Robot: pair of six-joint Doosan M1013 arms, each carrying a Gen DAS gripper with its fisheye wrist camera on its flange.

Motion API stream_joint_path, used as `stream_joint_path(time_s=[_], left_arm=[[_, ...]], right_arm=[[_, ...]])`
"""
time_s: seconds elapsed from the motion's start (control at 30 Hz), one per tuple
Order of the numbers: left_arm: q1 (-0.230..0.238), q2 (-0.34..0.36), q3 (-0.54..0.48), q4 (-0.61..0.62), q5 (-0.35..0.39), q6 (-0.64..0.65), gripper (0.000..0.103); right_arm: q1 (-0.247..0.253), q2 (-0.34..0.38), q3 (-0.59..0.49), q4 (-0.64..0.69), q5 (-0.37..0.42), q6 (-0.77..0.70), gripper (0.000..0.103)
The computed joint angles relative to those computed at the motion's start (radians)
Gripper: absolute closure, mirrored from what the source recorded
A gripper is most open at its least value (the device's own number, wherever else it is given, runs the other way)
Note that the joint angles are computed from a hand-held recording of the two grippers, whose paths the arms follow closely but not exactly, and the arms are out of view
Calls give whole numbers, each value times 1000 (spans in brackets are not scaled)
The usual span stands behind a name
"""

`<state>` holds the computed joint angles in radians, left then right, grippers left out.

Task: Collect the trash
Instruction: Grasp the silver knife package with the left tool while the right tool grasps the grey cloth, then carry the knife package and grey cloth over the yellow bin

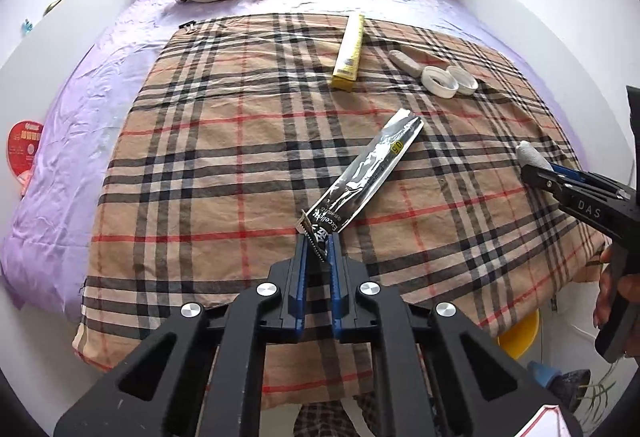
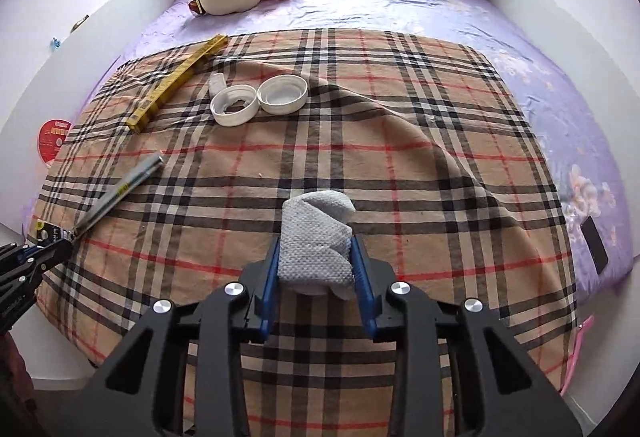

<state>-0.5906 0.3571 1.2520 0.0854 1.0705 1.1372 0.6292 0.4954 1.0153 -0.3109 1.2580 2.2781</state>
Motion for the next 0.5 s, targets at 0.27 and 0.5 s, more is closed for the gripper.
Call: stream_joint_path(time_s=[0.27,0.5], left_arm=[[-6,5,-23,-42,-9,61,92],[-20,29,-73,-96,-11,155,92]], right_arm=[[-2,-31,29,13,-28,31,69],[-1,-88,79,-13,-55,97,69]])
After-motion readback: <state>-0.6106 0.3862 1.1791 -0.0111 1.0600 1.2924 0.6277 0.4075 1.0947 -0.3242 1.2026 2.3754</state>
